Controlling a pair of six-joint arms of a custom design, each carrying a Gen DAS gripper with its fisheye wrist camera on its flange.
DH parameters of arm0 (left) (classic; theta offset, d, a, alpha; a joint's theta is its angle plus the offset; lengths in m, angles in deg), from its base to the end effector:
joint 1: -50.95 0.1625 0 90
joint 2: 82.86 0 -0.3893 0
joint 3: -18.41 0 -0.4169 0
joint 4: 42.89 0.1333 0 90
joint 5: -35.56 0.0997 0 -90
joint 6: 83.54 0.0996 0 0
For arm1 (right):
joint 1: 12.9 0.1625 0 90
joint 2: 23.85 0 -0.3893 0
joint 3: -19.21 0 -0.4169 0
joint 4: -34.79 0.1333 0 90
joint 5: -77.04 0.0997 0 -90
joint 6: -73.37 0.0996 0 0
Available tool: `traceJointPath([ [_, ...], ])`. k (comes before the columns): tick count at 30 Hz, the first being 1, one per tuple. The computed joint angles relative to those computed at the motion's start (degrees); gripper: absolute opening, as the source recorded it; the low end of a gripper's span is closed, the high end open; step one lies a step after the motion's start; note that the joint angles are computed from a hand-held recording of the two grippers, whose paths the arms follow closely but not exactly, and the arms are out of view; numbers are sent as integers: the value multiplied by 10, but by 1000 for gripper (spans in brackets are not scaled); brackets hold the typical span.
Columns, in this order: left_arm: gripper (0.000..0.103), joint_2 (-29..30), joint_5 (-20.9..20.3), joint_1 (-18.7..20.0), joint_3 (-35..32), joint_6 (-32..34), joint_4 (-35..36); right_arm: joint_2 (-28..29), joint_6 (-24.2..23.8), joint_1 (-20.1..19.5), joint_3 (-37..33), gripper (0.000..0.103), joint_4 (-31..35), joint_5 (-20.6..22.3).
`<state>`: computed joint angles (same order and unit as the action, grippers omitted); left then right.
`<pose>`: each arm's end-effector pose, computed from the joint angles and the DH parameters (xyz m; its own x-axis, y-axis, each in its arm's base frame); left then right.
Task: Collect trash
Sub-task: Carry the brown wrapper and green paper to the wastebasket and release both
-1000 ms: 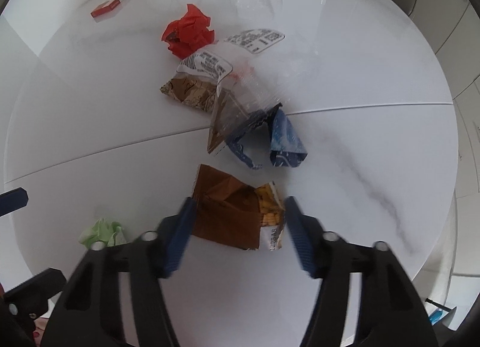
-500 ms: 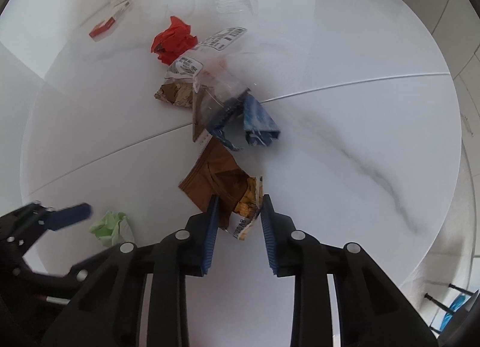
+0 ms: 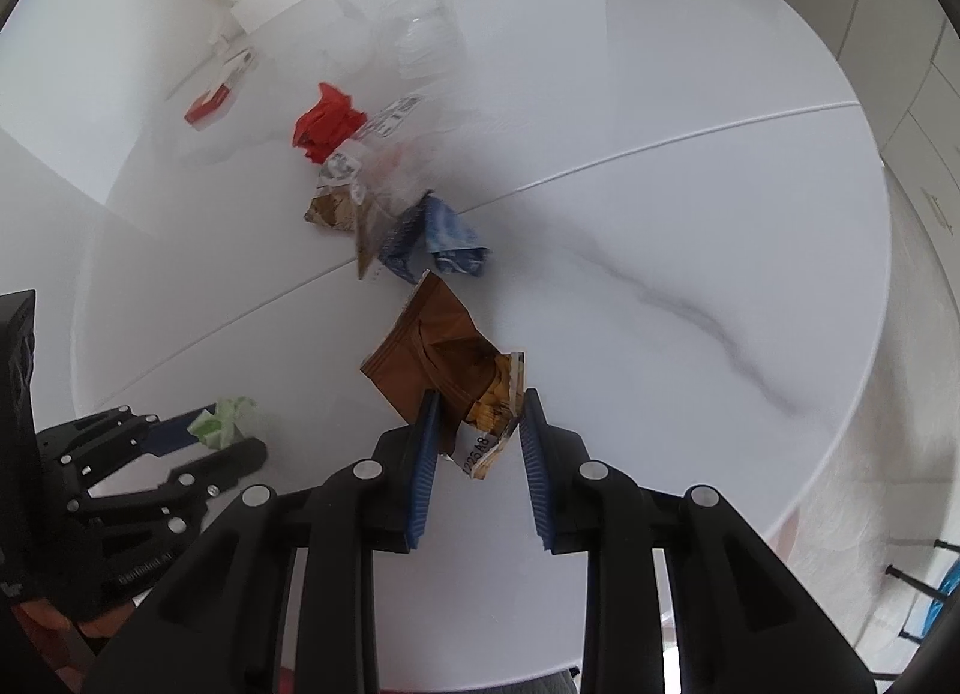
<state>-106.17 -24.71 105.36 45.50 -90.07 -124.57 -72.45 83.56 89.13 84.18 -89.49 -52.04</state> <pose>-0.3478 -0.7999 0.1836 -0.7062 0.4957 -0.5056 0.4919 0.8571 0.1531 0.2307 -0.7444 0.2941 -0.8221 0.1920 0.5360 -0.0537 0.9110 -0.4088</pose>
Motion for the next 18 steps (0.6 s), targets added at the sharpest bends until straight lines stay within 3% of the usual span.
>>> traceJointPath([
  [7,39,22,-21,-15,-60,15,21,-87,31,2,98,27,-46,-28],
  [11,39,49,-42,-30,-105,45,23,-147,69,2,167,27,-71,-55],
  [18,39,72,-71,-63,-116,97,4,-244,152,-15,284,28,-74,-89],
])
